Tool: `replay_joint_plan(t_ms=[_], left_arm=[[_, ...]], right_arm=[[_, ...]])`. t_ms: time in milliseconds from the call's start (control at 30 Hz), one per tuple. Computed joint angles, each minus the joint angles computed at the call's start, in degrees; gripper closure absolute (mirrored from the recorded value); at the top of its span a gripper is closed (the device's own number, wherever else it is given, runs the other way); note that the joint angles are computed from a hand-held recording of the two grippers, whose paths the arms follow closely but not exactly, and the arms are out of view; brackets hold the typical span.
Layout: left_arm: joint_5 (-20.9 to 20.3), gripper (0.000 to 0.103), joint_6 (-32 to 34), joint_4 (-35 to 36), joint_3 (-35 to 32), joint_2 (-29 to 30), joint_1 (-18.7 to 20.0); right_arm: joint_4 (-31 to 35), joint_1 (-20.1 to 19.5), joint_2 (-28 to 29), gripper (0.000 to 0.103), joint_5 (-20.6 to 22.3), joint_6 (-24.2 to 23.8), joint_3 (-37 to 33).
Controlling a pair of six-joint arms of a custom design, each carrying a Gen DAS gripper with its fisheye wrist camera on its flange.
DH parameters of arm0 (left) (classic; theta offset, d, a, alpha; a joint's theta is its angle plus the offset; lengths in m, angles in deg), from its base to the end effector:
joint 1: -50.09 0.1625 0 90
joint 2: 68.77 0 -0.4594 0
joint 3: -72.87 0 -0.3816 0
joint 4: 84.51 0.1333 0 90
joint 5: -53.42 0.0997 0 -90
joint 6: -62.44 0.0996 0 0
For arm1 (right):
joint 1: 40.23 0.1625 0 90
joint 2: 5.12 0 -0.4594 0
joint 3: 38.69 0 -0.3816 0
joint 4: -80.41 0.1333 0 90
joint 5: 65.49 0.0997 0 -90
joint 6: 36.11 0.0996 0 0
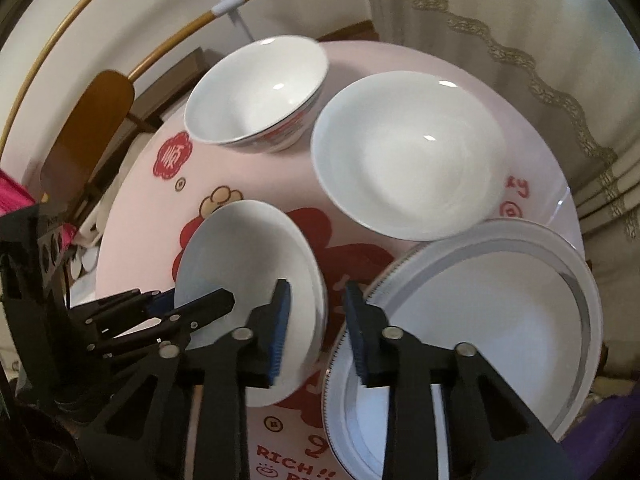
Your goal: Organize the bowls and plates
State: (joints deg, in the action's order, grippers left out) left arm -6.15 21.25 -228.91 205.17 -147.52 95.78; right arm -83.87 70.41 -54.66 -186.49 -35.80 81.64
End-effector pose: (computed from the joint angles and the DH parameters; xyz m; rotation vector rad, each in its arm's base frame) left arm -0.1600 -0.4270 0.2217 0.0684 2.7142 -0.5160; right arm 0.2630 -0.4656 0.0725 0.4393 -2.5754 0.2100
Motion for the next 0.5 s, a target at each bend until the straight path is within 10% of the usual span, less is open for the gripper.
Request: replay_joint_plan(t_ms=[500], left_arm=[[3.2,0.092,-2.8,-0.9,-1.2,-5.5,-3.3]], right_arm=[[5.8,1.6,-1.7,0.097,3.0,-1.7,-4.0]])
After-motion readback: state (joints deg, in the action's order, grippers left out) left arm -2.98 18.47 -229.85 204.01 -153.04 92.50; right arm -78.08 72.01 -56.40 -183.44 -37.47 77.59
